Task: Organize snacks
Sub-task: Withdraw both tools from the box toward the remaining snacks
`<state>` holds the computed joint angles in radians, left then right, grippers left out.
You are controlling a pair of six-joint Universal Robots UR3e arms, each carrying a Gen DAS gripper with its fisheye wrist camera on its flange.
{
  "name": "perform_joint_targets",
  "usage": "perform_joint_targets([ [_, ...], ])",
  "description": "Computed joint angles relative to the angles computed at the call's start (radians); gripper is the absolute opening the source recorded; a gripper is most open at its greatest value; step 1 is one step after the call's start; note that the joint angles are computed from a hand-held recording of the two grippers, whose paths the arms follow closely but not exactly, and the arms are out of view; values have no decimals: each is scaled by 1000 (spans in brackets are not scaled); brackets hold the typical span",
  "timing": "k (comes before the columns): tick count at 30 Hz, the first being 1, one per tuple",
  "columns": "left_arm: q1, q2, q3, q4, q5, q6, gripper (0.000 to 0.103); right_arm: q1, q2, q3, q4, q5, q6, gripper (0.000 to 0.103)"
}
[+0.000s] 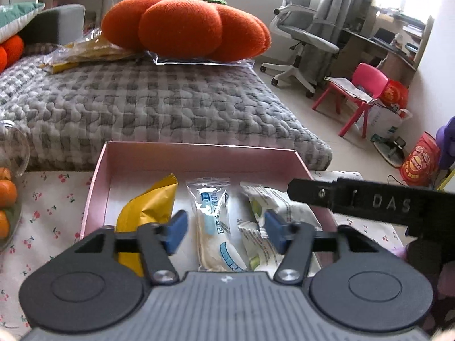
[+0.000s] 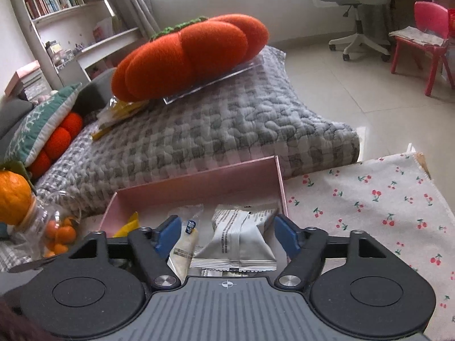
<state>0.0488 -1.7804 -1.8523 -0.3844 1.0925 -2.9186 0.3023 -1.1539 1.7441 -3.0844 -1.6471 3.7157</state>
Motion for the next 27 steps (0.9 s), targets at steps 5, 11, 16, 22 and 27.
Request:
perform_joint_targets([
  [5,20,74,-41,-37,-21,29,77,20,-65,18,47,-33,-10,84],
  [11,45,161,-87,-74,-29,41,91,49,-158,55,128,-61,19,88],
  [16,79,250,-128,-147,-52,79,99,88,-237,92,186,-100,12,93],
  [22,134,365,-167,-258,-80,153,103,141,-318,122,266,-133,32,95],
  [27,188,469,-212,-355,-94,219,103,204,-363,131,335,-187,61,98],
])
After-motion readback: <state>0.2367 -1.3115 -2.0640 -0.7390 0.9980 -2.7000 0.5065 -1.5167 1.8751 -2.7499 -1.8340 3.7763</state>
